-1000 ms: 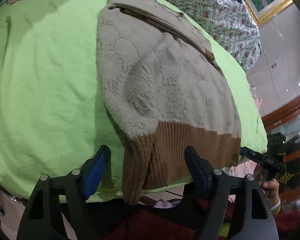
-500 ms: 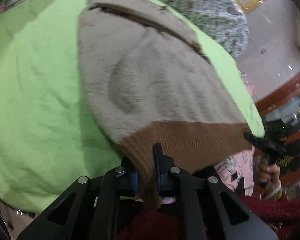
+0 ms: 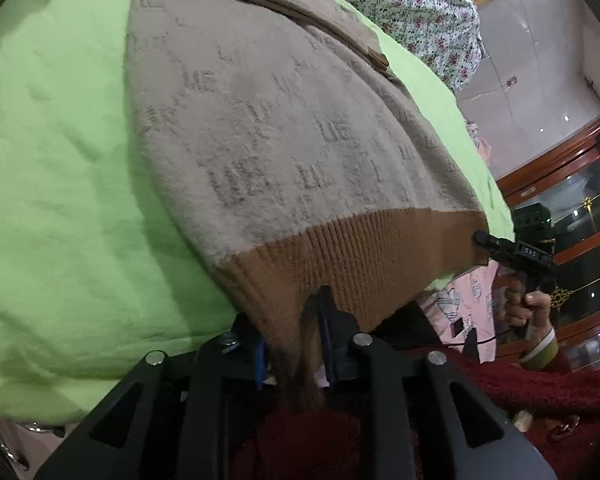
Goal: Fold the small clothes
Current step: 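Grasp the brown ribbed hem with both grippers, then lift the hem with both grippers and fold it toward the collar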
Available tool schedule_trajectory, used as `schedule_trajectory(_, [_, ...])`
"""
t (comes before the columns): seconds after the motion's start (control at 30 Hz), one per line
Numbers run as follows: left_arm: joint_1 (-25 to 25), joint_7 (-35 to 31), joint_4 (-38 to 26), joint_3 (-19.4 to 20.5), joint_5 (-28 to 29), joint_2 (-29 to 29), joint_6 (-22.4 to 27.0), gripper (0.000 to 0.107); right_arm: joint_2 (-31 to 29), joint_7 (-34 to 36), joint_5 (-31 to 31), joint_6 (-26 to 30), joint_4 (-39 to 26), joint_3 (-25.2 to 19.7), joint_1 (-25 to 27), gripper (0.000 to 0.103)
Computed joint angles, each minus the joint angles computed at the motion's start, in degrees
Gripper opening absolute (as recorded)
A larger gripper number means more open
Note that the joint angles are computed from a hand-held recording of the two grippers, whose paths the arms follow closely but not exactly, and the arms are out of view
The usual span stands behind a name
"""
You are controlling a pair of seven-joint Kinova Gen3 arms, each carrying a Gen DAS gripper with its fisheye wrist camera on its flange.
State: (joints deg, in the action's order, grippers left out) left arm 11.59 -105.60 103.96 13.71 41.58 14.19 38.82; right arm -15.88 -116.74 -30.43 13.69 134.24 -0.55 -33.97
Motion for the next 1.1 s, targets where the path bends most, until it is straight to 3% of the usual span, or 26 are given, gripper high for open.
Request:
schedule_trajectory(0.1, [0.55, -2.20, 1.72, 0.41, 1.10, -1.19, -4.24, 0.005, 0.45, 3.75, -4.84, -4.40, 1.44, 5.26, -6.51, 0.023])
schedule_trajectory(0.17, [3.86, -2.78, 3.06, -2.75, 1.65, -3.49, -6.57, 0.005, 1.13, 3.07, -3.61, -4.60, 0.83, 4.61, -6.12, 0.022])
schedule_trajectory(0.2, [5.42, -3.28, 4.66, -4.42, 2.88, -5.57, -8.34, 0.005, 1.22, 1.61, -1.61, -4.15, 0.39, 2.80, -4.33, 0.007])
schedule_trajectory(0.27, [7.49, -4.63, 7.37, -7.75, 5.70, -9.04, -9.64, 0.004, 0.27, -1.17, 1.48, -4.12, 0.58, 0.46, -2.66, 0.007])
schedule_trajectory(0.4, [9.68, -5.29, 10.73, -12.18, 8.62, -12.80, -11.59, 0.004, -0.64, 1.52, -0.23, -4.77, 1.98, 6.37, -9.76, 0.007])
schedule_trajectory(0.47, [9.36, -7.58, 10.16, -12.61, 11.84, -12.45, -11.20, 0.004, -0.64, 3.42, -0.92, -5.44, 1.73, 9.58, -13.73, 0.007])
schedule_trajectory(0.57, [10.32, -7.38, 8.86, -12.92, 12.22, -12.58, -11.25, 0.004, -2.26, 4.42, -0.08, -6.99, 1.02, 10.79, -15.39, 0.007])
schedule_trajectory(0.77, [10.82, -12.27, 3.13, -13.97, 16.38, -13.40, -10.93, 0.004, -7.86, 2.07, 4.91, -14.11, 0.70, 11.33, -14.89, 0.007])
schedule_trajectory(0.87, [10.21, -15.31, -2.21, -14.44, 17.54, -11.65, -11.94, 0.004, -8.13, 1.86, 8.94, -15.53, -2.11, 14.27, -14.51, 0.007])
schedule_trajectory(0.93, [8.37, -14.63, -7.26, -13.86, 16.85, -9.17, -12.31, 0.004, -6.70, 2.28, 12.33, -14.79, -5.79, 18.33, -15.81, 0.007])
schedule_trajectory(1.0, [4.70, -11.15, -12.13, -10.60, 13.38, -6.38, -13.21, 0.005, -4.45, 3.51, 14.91, -13.03, -10.10, 23.64, -18.67, 0.007])
schedule_trajectory(1.1, [-1.09, -5.27, -20.10, -4.46, 7.07, -0.49, -14.98, 0.005, 0.46, 8.98, 12.26, -9.45, -17.31, 31.60, -22.83, 0.007])
